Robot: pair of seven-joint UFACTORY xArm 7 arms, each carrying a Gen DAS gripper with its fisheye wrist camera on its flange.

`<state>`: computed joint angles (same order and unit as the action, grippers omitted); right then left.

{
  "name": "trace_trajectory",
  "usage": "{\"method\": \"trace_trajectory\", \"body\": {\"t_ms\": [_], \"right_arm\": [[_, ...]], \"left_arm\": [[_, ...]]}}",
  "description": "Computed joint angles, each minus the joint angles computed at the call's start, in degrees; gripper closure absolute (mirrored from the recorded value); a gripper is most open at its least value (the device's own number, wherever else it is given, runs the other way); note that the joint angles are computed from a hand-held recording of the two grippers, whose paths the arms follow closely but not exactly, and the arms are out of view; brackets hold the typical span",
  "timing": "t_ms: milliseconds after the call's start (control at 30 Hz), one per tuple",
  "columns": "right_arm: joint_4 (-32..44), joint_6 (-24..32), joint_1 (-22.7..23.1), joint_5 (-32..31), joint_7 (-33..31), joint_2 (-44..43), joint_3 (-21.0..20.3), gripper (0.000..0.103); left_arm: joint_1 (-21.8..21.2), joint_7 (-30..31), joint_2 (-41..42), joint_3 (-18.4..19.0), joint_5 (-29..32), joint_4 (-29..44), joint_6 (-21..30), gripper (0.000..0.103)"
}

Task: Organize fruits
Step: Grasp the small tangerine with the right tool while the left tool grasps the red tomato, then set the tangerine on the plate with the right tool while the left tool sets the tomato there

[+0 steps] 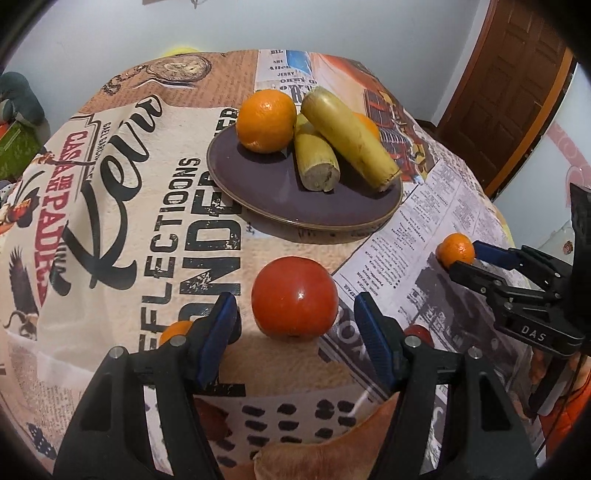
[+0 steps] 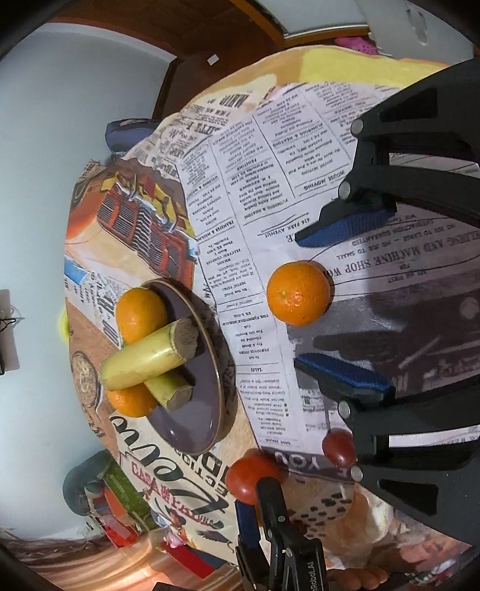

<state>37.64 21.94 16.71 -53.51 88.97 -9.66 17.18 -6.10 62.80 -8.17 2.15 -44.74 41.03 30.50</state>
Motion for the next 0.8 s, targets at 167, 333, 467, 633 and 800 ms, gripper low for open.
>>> {"method": "trace_trajectory", "body": {"t_ms": [167,333,467,633,800], "right_arm": [[-0.3,-2.2,-0.6,-1.1,1.4,1.3,-0.7,0.068],[-0.8,-3.3,-1.1,-3.6,4.1,0.9,-0.7,0.068],[-0.5,-3.6,-0.8,-2.9,3.4,1.1,-0.9,0.069],[0.2,-3.1,-0.6,-2.7,3.1,0.7,-0.6,0.069],[1.9,-2.4,-0.7,-4.3,3.7,0.4,-0.1,0.069]], "left_arm": [[-0.1,1.0,0.8,-0.2,-1.2,0.3,-0.1,0.051],[-0.1,2.2,0.4,-0.1,-2.3,0.0,-0.4,0.056],[0.0,2.1,0.1,-0.1,-2.1,-0.1,-0.1,0.057],[-0.1,3.4,-2.2,0.6,-3.2,-0.7,0.4,0.057],[-0.6,4.4,-4.3,1.9,-4.6,-0.4,0.8,0.057]]}}
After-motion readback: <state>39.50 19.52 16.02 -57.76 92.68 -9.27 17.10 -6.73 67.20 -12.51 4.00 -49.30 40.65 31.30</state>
